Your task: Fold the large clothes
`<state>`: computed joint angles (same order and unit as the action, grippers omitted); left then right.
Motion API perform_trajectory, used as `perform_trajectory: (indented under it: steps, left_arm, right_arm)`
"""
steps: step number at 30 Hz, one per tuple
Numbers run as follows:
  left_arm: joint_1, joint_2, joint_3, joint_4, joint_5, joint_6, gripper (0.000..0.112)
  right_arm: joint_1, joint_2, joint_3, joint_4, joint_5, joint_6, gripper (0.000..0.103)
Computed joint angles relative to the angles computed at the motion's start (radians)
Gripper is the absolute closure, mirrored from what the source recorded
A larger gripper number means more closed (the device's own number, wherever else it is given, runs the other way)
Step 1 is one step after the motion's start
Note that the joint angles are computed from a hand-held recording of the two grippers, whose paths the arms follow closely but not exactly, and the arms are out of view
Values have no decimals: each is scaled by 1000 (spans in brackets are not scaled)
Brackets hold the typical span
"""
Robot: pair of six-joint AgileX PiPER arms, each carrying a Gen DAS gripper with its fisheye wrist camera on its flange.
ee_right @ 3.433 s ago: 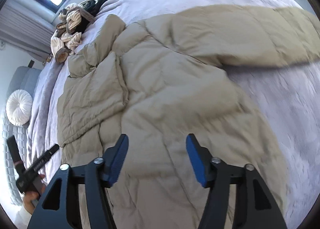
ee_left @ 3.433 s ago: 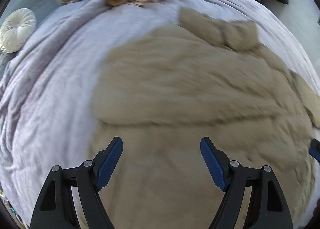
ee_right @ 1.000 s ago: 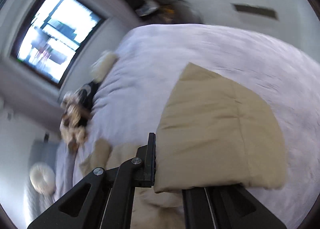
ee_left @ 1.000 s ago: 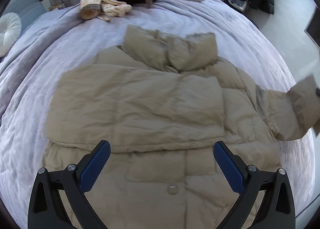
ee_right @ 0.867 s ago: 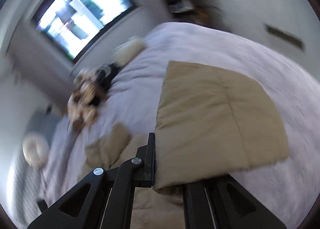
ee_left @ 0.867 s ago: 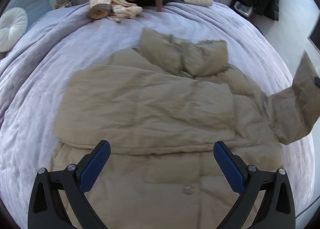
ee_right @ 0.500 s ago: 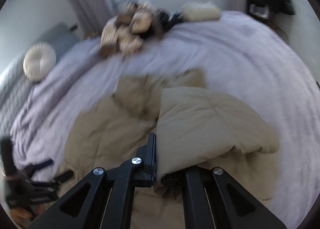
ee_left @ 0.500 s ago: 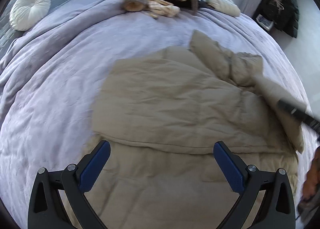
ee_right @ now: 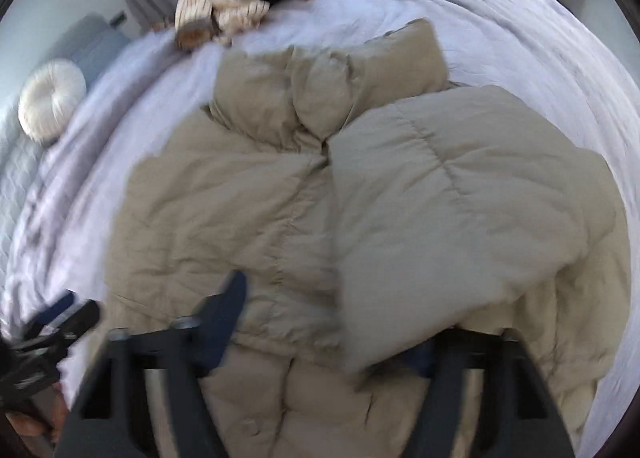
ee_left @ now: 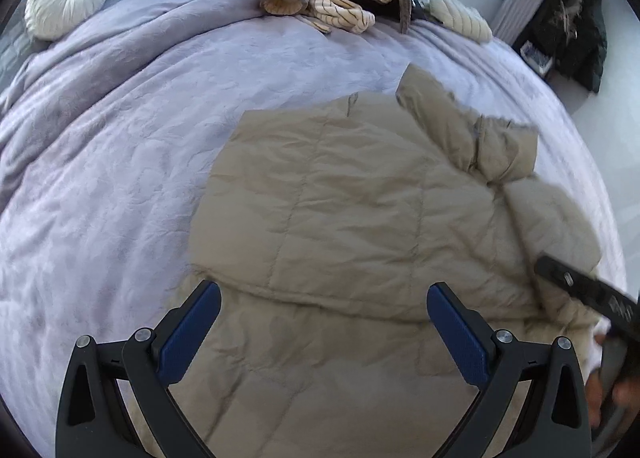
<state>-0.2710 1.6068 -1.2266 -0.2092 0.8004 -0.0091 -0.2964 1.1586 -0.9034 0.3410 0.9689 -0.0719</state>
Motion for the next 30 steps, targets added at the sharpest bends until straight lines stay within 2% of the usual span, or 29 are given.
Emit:
perform_trajectory:
  steps: [2, 4, 7, 9, 10, 11, 14, 18, 20, 25, 27, 29, 30]
  left_arm:
    - [-2, 23, -31, -49, 8, 9, 9]
    - [-17, 40, -53, -65, 11, 14, 9]
    - [-25, 53, -71, -98, 17, 45, 9]
    - [-8, 60, -80, -148, 31, 88, 9]
    - [8, 63, -87, -178, 41, 113, 9]
    - [29, 67, -95, -214, 55, 145, 9]
    - [99, 77, -115, -317, 86, 240, 9]
    - [207, 118, -160, -488, 173, 347, 9]
    - [249, 139, -178, -554, 211, 379, 9]
    - [289, 187, -207, -652, 291, 423, 9]
    - [280, 203, -210, -686, 316, 431, 9]
    - [256, 215, -211, -707, 329, 442, 9]
    - [245, 219, -214, -707, 331, 443, 9]
  right_arm:
    - [-83, -52, 10, 41, 35, -20, 27]
    - [-244, -95, 25, 115, 82, -73, 27]
    - [-490, -55, 27, 244, 138, -145, 28]
    - [-569, 3, 16, 301, 137, -147, 45]
    - [-565, 30, 4, 306, 118, -137, 73]
    - [-552, 42, -9, 305, 104, -135, 83]
    - [-424, 43, -45, 331, 38, -179, 87]
    - [-173, 32, -86, 313, -11, -208, 87]
    - [-34, 31, -84, 255, -51, -170, 87]
    - [206, 54, -43, 135, -90, -46, 85]
    - [248, 66, -28, 105, -81, -15, 74]
    - [240, 71, -20, 116, -61, -21, 46]
    - [231, 55, -10, 129, -49, -29, 43]
